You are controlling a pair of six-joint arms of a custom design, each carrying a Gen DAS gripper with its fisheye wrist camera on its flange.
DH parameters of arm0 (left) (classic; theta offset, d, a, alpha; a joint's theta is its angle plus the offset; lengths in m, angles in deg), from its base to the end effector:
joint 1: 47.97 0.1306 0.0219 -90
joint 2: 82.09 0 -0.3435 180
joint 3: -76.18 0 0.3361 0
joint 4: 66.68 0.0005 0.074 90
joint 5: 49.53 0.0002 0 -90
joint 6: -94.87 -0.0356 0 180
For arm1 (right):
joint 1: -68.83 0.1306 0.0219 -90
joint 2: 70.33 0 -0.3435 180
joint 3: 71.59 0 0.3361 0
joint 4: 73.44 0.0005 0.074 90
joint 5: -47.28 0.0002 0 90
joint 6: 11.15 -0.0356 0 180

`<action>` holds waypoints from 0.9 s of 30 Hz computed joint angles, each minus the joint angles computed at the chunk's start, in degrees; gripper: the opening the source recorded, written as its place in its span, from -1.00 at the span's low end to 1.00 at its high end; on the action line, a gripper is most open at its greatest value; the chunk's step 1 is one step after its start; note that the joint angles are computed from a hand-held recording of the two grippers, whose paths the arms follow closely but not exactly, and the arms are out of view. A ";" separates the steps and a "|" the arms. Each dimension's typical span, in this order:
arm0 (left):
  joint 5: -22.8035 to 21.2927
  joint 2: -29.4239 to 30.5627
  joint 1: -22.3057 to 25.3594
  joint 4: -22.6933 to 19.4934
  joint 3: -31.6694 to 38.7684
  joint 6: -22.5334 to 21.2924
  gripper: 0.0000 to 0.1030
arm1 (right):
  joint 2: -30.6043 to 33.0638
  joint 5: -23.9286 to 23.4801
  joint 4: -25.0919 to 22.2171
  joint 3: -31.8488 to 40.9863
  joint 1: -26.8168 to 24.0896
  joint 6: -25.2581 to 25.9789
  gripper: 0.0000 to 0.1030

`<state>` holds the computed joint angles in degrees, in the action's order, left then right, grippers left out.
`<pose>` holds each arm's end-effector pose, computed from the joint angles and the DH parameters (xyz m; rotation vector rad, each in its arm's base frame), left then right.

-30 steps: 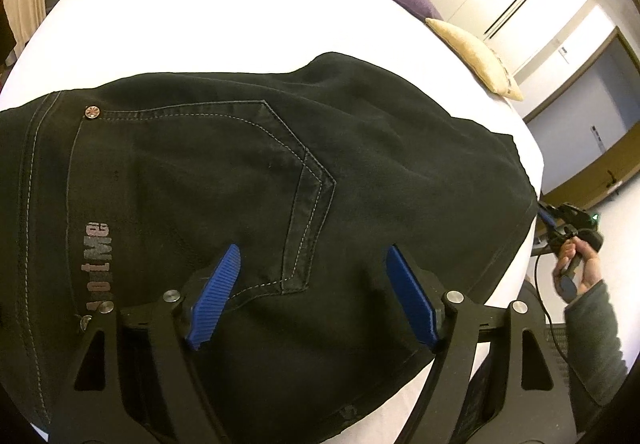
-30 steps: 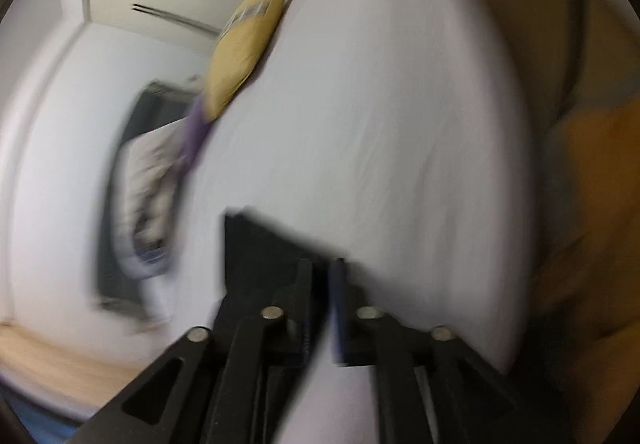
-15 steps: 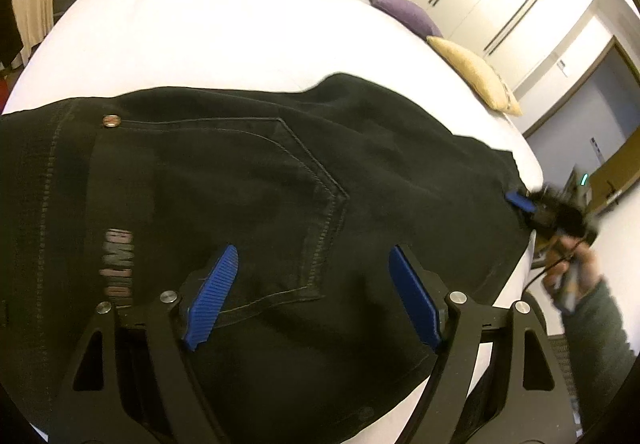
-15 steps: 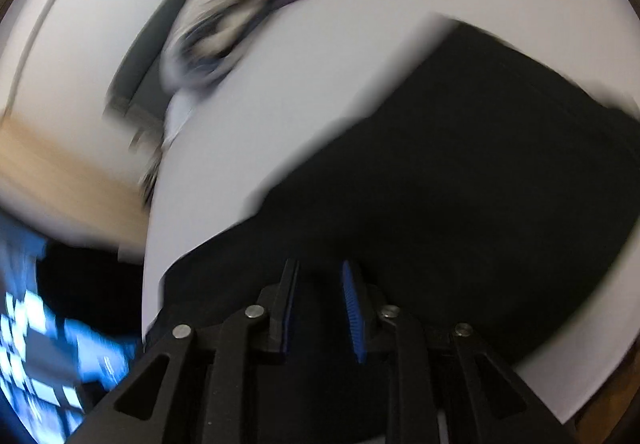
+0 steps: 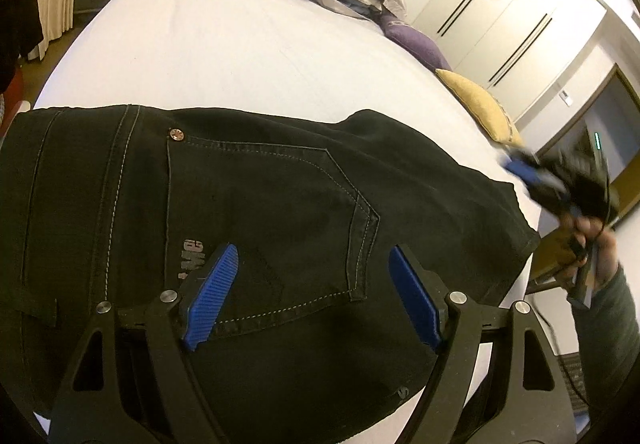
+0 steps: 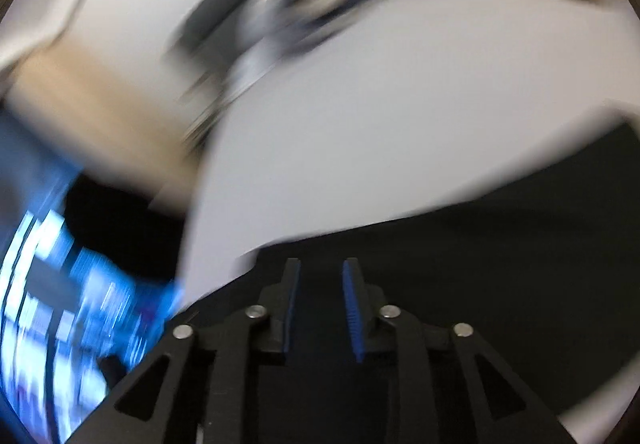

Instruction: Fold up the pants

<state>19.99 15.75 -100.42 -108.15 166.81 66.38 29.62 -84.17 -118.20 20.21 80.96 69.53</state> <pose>0.2977 -0.3677 0.3480 -0.3540 2.3894 -0.5247 0.4591 0.1223 0.3409 -0.3694 2.4314 1.0593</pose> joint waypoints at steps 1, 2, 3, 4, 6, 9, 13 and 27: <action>0.01 -0.17 -0.09 -0.01 -0.22 -0.14 0.50 | 4.63 -1.57 -4.15 5.39 3.80 1.89 -0.46; 0.12 -0.33 -0.09 0.25 -0.53 -0.29 0.50 | 9.11 -1.91 -7.25 9.94 6.80 3.15 -0.46; 0.41 -0.47 0.03 0.89 -1.00 -0.45 0.50 | 11.73 -1.64 -8.85 12.34 8.39 3.14 -0.46; 0.69 -0.86 0.14 1.80 -1.76 -0.62 0.50 | 16.53 -1.72 -13.25 16.89 9.45 3.43 -0.45; 1.10 -1.78 0.28 3.41 -3.29 -0.73 0.50 | 23.04 -0.32 -16.41 22.73 9.31 1.87 -0.53; 1.58 -2.44 0.61 5.25 -4.65 -1.32 0.50 | 23.19 0.66 -6.67 20.44 4.68 -7.75 -1.00; 1.04 -2.55 0.52 5.79 -4.90 -1.71 0.50 | 18.55 9.40 -2.82 16.42 -1.27 -12.40 -0.84; -2.34 -0.89 -0.56 2.01 -2.77 -3.01 0.50 | 2.12 -2.91 11.63 -10.01 -25.50 -8.86 -1.00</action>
<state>17.65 14.86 -100.97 -106.14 164.04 63.37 31.74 -87.07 -106.56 10.21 55.46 60.67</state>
